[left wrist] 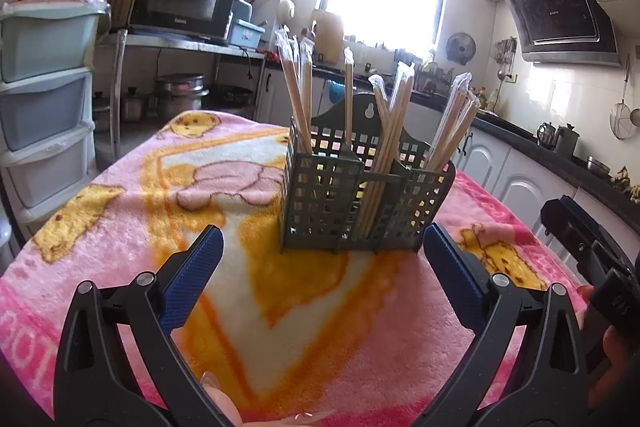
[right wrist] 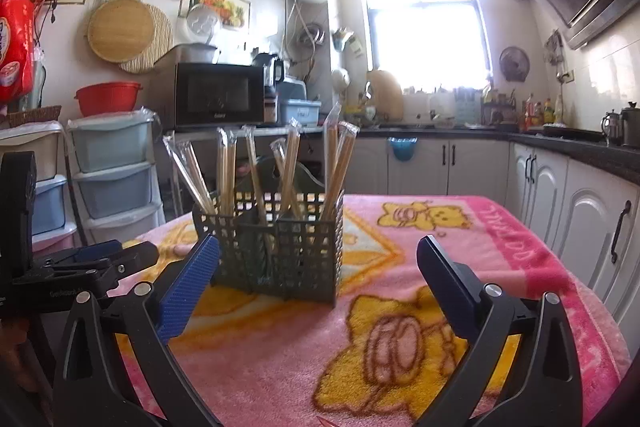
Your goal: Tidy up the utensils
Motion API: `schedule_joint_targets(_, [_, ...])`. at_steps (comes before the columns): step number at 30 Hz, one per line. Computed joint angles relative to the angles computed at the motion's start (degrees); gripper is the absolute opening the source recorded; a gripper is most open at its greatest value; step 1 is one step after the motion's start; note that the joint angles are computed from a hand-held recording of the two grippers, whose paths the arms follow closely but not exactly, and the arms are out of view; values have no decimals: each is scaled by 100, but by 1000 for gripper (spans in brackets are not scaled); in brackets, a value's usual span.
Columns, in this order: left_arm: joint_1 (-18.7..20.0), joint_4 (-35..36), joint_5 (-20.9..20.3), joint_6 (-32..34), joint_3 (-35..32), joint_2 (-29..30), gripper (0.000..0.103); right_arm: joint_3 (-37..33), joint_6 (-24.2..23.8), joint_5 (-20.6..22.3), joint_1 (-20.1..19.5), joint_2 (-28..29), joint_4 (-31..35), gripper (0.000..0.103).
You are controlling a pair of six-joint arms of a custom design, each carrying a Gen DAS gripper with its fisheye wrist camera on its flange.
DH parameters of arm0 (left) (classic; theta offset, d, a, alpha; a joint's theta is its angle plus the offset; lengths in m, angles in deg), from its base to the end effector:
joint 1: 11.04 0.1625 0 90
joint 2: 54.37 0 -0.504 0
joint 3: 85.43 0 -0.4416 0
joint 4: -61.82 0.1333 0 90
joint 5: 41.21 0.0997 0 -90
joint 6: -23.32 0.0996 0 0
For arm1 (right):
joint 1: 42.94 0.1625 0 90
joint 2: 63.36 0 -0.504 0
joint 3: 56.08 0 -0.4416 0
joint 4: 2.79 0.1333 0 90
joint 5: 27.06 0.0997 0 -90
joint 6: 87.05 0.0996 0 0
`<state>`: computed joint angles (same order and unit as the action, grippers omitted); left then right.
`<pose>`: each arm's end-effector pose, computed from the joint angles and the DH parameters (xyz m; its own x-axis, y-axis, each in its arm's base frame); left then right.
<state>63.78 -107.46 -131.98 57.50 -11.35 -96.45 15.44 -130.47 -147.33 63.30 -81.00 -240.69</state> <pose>-0.1055 -0.8929 0.2719 -0.6964 0.5923 -0.4052 0.6877 0.3892 -0.6129 0.3089 -0.7635 0.0640 -0.7179 0.2215 0.6600 -0.6524 0.1169 -0.7488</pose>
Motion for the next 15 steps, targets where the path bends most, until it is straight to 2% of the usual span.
schedule_joint_targets(15, [-7,-193,19,91,63,-2,93,15,46,49,-15,32,-152,96])
